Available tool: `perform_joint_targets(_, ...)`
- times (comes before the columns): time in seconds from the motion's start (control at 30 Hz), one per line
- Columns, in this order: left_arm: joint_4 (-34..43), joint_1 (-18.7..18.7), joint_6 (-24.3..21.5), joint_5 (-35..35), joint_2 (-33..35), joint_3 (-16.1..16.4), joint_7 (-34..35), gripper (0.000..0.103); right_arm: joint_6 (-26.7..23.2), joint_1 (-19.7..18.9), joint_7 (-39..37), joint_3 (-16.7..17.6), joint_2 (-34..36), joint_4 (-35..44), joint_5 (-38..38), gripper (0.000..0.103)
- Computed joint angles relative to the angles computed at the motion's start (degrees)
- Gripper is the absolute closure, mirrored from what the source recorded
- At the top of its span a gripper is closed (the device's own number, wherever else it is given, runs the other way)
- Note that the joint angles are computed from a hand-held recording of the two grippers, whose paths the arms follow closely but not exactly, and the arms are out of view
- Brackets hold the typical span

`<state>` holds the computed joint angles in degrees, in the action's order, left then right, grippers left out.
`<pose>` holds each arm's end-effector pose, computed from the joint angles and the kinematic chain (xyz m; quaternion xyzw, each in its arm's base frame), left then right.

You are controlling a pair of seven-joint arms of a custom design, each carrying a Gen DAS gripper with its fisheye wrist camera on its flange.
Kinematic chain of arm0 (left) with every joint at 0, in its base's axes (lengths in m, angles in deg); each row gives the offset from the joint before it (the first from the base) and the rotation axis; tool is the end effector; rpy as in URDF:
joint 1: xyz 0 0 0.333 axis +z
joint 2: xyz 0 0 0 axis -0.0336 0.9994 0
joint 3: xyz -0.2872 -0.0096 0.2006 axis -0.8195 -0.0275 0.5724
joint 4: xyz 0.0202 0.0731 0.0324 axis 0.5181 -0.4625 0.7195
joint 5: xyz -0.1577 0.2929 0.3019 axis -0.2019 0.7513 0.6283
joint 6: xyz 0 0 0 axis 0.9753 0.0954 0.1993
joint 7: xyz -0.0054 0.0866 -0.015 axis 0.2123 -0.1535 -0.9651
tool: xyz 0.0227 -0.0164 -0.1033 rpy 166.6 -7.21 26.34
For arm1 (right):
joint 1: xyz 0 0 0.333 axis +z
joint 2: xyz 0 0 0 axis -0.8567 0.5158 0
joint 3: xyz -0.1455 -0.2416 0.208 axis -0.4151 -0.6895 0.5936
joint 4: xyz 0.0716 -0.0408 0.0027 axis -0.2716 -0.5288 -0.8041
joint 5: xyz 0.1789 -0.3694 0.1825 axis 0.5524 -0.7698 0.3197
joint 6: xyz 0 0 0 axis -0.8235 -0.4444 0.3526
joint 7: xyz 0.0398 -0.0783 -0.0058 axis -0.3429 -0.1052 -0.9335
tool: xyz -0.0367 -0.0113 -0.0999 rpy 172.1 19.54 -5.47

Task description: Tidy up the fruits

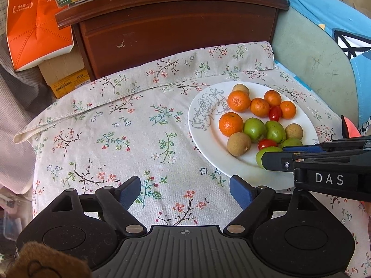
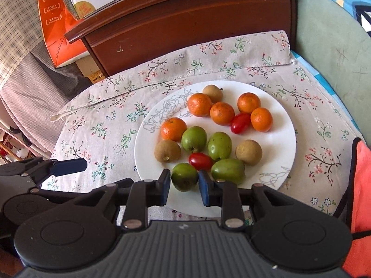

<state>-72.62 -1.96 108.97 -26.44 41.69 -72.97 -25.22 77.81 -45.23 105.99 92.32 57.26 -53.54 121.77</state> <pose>0.5409 -0.1258 0.4982 -0.7536 0.5800 -0.1856 0.2474 0.6273 0.2015 0.4853 -0.8203 0.4569 -0.0272 0.3430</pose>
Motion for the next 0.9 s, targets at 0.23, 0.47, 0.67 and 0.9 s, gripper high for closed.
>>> perform_joint_targets(0.23,0.83,-0.15,-2.13,-0.11,0.18,-0.04,-0.39,0.016,0.36,-0.04,0.03,-0.11,-0.89,-0.21,1.56,0.069)
perform_joint_targets(0.47,1.53,-0.58,-2.94,-0.25,0.24,-0.04,-0.37,0.015,3.44,0.68,0.87,-0.43,-3.5,-2.22,0.69,0.043)
perform_joint_targets(0.67,2.25,-0.76,-4.36,0.14,0.21,-0.25,-1.3,0.013,7.79,1.87,2.51,-1.1,-6.68,-5.64,-1.36,0.026)
perform_joint_targets(0.9,3.29,-0.97,-6.1,1.31,0.08,-0.67,-2.68,0.013,11.48,2.24,10.12,-2.03,-9.23,-8.73,-7.12,0.016)
